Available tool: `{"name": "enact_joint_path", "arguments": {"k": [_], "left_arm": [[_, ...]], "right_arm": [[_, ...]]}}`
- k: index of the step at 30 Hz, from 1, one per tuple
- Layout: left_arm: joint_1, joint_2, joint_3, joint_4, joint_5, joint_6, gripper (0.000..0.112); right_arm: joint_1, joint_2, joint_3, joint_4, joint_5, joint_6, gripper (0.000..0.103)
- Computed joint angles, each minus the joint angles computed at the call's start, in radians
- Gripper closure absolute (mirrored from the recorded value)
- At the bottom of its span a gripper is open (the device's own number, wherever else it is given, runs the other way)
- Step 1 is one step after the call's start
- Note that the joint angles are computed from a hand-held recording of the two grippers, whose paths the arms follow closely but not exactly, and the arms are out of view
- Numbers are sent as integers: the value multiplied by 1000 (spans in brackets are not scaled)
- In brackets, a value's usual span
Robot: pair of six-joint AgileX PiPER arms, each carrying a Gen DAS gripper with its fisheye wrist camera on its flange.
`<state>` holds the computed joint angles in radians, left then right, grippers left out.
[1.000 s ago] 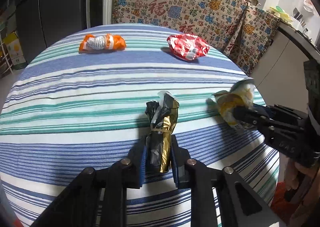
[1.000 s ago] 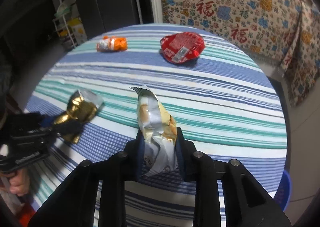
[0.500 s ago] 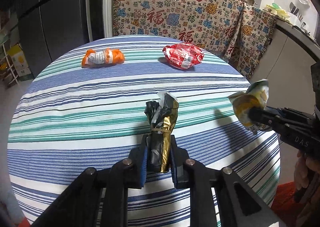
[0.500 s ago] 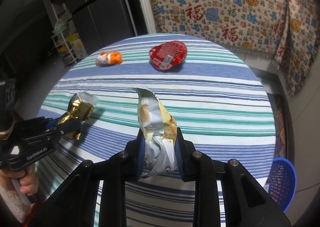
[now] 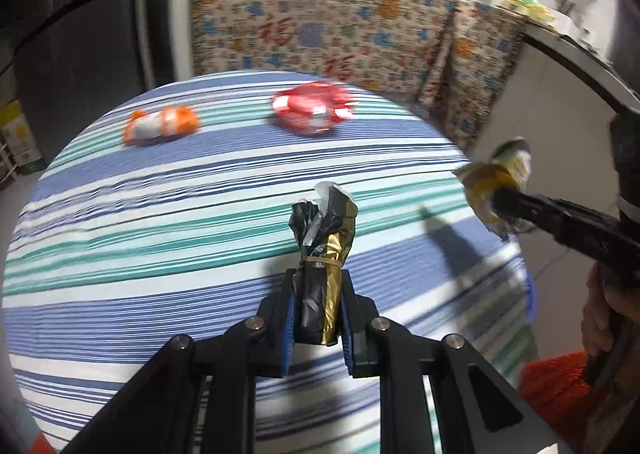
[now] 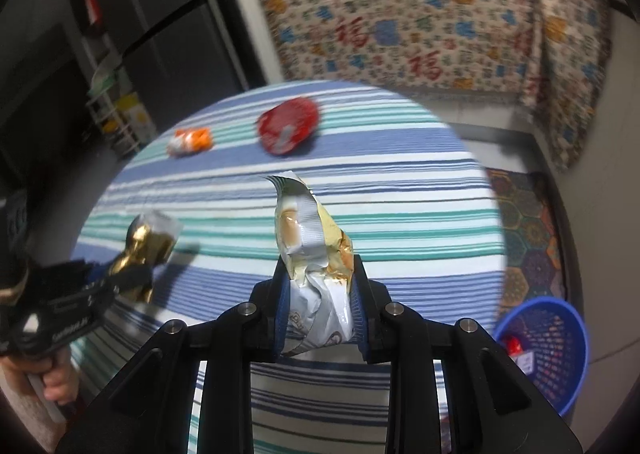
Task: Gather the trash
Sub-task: 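Lift the gold and silver wrappers and carry both tools over the blue wastebasket, then open both tools to drop the wrappers into the wastebasket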
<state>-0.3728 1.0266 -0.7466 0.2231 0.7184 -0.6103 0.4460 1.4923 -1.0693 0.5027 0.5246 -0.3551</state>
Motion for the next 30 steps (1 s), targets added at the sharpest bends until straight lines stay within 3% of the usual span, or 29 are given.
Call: {"name": "enact_joint_path", "arguments": {"k": [6, 11, 16, 22, 30], "left_arm": [[-243, 179, -224, 25, 21, -97, 94], [-372, 457, -525, -38, 26, -40, 94], [-406, 716, -787, -159, 31, 48, 94], [-439, 998, -1074, -219, 73, 104, 94], [-456, 1237, -1333, -249, 131, 120, 94]], "right_arm": [[-264, -68, 10, 61, 119, -103, 76], [-473, -48, -37, -2, 210, -140, 76], [-634, 31, -102, -58, 244, -188, 76], [-829, 165, -124, 64, 270, -325, 76], [-915, 300, -221, 55, 333, -314, 76]]}}
